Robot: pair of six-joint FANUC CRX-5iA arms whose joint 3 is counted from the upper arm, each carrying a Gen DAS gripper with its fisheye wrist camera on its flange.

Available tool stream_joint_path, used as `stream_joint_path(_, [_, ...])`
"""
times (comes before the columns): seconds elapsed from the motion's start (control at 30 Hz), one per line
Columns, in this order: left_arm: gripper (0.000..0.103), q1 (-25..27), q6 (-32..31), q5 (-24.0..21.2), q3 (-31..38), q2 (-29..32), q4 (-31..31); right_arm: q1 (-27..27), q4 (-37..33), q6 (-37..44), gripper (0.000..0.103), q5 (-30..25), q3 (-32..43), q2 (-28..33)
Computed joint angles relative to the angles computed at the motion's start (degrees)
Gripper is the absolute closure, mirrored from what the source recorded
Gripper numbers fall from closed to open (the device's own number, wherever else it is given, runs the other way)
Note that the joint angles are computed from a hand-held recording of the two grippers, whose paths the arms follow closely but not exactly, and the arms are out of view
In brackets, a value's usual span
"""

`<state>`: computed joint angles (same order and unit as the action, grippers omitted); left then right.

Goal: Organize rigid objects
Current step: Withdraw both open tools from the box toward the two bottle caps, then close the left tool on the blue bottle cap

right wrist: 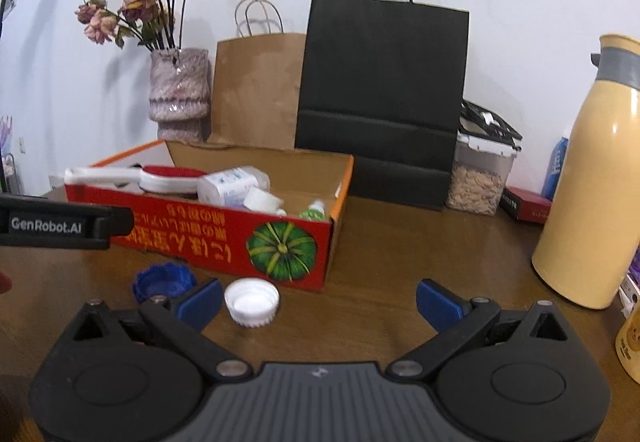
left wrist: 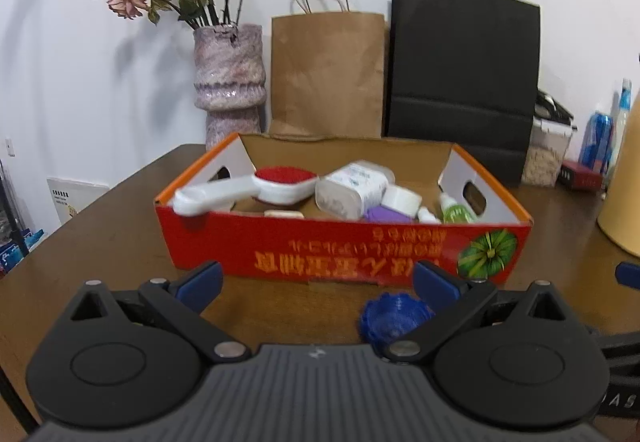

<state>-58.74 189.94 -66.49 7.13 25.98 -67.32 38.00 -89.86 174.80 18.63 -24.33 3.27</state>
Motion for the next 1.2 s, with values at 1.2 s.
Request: stream_joint_path(1.2, [0.006,4.58,-11.48,4.14,7.91,7.37,10.99,-11.61,-20.79,21.06,0.000,-7.88,-0.15,0.90])
